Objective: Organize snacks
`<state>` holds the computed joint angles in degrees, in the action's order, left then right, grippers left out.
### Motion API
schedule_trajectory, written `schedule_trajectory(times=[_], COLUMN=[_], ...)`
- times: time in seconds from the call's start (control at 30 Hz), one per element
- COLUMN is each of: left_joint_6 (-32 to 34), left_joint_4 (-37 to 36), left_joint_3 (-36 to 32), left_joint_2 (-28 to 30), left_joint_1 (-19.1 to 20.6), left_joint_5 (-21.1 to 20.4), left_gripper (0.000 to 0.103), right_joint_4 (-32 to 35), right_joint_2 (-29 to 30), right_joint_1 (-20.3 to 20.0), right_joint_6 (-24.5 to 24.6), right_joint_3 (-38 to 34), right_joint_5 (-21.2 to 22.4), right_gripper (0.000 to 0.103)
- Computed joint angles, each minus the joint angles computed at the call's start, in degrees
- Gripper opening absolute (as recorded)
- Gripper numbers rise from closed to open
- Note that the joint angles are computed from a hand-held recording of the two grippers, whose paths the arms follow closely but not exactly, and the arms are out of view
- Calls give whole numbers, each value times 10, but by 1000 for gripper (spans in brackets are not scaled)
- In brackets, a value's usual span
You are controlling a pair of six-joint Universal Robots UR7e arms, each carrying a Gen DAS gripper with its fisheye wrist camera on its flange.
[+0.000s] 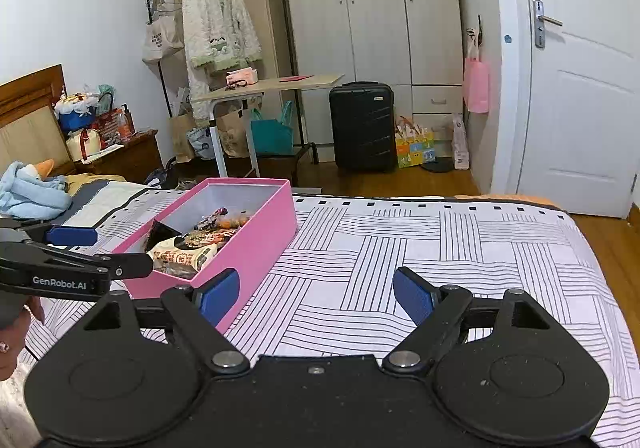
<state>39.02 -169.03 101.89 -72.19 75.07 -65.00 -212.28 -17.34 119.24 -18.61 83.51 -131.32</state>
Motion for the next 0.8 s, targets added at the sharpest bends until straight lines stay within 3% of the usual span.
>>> schedule_trajectory(times=[0.2,0.4,0.53,0.8], left_joint_6=[-8,-8,-11,-9], left_joint_4=[6,-3,-21,-22], left_joint_3=[10,18,26,30], left_joint_2=[-2,-5,-7,-11], left_joint_1=[6,6,5,7], left_joint_5=[-13,-17,-13,-16], left_gripper=[103,103,103,103], right_joint_4=[-36,-4,9,1], right_joint_2=[31,50,45,60], right_joint_1=[9,20,19,26], right_joint_6=[-46,-42,-13,-30], right_joint_3=[-36,-77,-72,-89], right_joint_5=[-34,-107,-116,-149], right_gripper=[103,103,103,103])
